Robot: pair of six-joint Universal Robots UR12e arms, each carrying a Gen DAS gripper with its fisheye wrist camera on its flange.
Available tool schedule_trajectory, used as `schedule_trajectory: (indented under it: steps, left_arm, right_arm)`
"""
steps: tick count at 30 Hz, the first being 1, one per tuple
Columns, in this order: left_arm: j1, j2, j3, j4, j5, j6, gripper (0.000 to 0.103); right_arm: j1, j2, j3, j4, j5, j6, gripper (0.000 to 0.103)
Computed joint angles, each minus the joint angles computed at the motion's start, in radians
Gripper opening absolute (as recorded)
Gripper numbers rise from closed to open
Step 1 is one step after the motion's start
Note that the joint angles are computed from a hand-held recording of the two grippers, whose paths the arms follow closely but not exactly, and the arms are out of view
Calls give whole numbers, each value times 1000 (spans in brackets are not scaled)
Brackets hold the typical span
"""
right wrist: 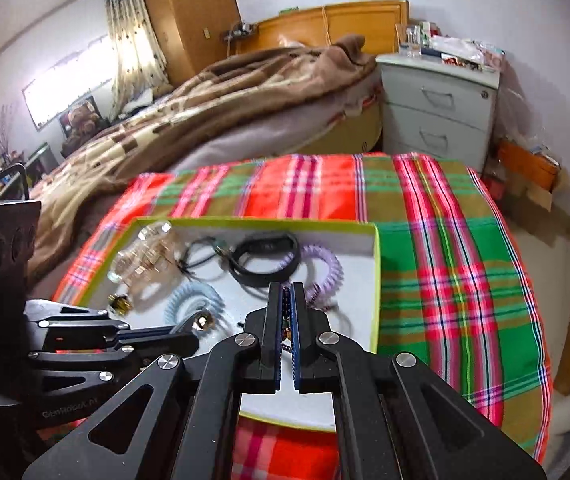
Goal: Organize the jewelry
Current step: 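Carry the bracelet and grey ties over the yellow box and open both tools to release them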
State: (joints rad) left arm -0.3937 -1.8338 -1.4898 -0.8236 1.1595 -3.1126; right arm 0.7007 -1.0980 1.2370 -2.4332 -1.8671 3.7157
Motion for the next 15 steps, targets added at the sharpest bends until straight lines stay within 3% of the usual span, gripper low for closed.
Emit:
schedule_trajectory:
  steps: [9,13,15]
  left_arm:
    - [-14,-1,-6,-15,30,6,6]
    - [-12,4,-11,-12,27,-5,25]
    - [-10,9,-15,-7,27,-4,29]
  right_arm:
    - [0,-2,5,57,16,-14,3]
    - [7,-5,7,46,2,-28,8]
    - [10,-6,5,48,-4,-26,13]
